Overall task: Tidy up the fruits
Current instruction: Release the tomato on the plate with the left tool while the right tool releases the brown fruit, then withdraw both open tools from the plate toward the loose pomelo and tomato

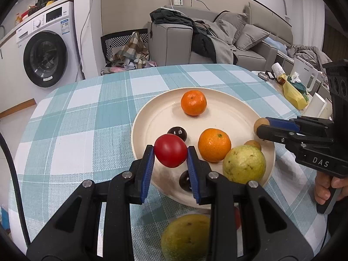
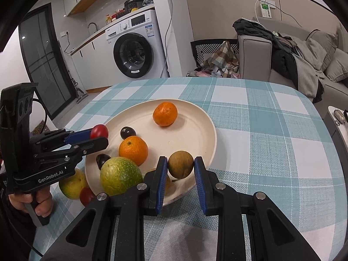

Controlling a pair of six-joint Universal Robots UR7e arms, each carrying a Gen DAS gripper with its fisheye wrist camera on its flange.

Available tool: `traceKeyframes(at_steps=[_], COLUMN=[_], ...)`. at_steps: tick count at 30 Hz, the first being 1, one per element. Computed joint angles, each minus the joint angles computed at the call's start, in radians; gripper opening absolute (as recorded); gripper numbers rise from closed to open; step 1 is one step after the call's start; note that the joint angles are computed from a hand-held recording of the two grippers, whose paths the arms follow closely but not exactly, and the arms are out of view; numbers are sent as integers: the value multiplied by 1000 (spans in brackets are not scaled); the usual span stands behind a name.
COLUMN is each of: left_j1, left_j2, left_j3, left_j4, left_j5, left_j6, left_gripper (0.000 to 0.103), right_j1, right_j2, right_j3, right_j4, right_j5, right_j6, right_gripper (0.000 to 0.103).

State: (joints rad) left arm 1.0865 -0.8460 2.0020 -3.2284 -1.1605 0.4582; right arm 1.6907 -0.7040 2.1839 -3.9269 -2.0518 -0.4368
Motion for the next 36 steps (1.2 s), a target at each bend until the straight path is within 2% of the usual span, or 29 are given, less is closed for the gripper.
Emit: traceKeyframes(at_steps=[10, 24, 26, 28, 29, 31, 34, 36], left_j1=[-2, -7, -9, -11, -14, -18, -21, -22], left_j2=[1, -31, -48, -66, -75, -97, -133, -155], left_j3=[4, 38, 52, 74, 85, 109, 143, 159], left_j4=[-2, -4, -3, -25, -35, -49, -60, -51], left_j5=[6, -6, -8, -15, -16, -14, -24, -21], left_j6=[4, 13, 9, 9, 8, 2, -9, -19], left_gripper=[27, 29, 39, 54, 59, 80, 85, 89], right_j1=[1, 14, 18, 21, 22, 25, 33, 37], right_j2=[-1, 8, 12, 14, 15, 18, 26, 32], right_j3=[10, 15, 18, 25, 29, 36, 44, 49], right_j4=[-25, -43, -52, -63, -71, -84, -103, -119], right_j5=[13, -13, -20, -18, -15, -12, -16, -18], right_j6=[-7, -16, -20, -19, -19, -15, -7, 1], right_gripper=[26, 28, 31, 36, 39, 46, 55, 69])
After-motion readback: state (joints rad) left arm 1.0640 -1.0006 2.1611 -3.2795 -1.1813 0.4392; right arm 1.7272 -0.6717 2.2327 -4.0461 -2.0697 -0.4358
